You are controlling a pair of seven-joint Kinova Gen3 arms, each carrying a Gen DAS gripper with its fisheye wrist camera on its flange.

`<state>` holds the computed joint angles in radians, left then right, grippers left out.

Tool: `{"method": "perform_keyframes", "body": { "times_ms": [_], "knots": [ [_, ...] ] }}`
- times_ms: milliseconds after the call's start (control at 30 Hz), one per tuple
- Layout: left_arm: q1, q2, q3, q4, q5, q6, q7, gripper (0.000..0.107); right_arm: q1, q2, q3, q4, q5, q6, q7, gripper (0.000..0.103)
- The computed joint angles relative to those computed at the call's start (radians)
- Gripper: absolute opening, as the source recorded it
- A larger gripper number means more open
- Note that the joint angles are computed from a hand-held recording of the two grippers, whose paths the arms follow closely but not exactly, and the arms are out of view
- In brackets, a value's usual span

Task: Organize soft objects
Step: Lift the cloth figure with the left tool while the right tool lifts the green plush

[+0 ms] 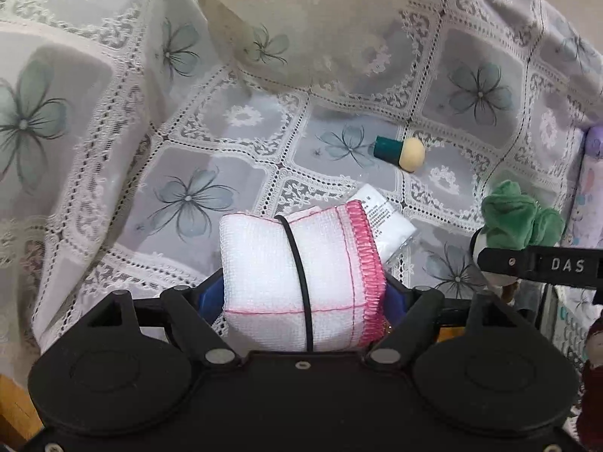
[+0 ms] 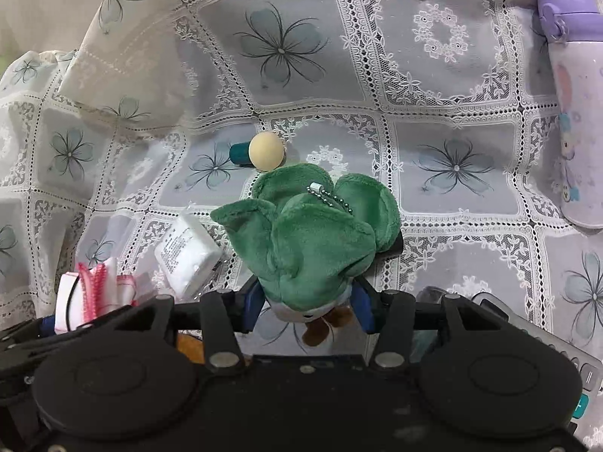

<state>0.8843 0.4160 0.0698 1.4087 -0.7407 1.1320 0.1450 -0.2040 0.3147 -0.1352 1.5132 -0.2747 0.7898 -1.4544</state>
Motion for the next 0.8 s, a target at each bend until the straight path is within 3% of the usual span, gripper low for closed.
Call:
{"method": "perform_keyframes", "body": {
  "times_ms": [200, 367, 800],
  "knots": [
    [0.014, 0.008, 0.003, -0.015, 0.008, 0.086, -0.002, 0.075, -0.002, -0.01, -0.021, -0.01, -0.037, 0.017, 0.031, 0.048],
    [0.02, -0.017, 0.012, 0.031, 0.02, 0.104, 0.048, 0.075, -0.043, -0.006, -0.041, -0.027, -0.048, 0.031, 0.046, 0.048],
    [0.093, -0.079, 0.093, 0.123, 0.043, 0.268, 0.284, 0.075, -0.087, -0.052, -0.097, 0.031, -0.18, 0.1, 0.208, 0.048]
  ]
}}
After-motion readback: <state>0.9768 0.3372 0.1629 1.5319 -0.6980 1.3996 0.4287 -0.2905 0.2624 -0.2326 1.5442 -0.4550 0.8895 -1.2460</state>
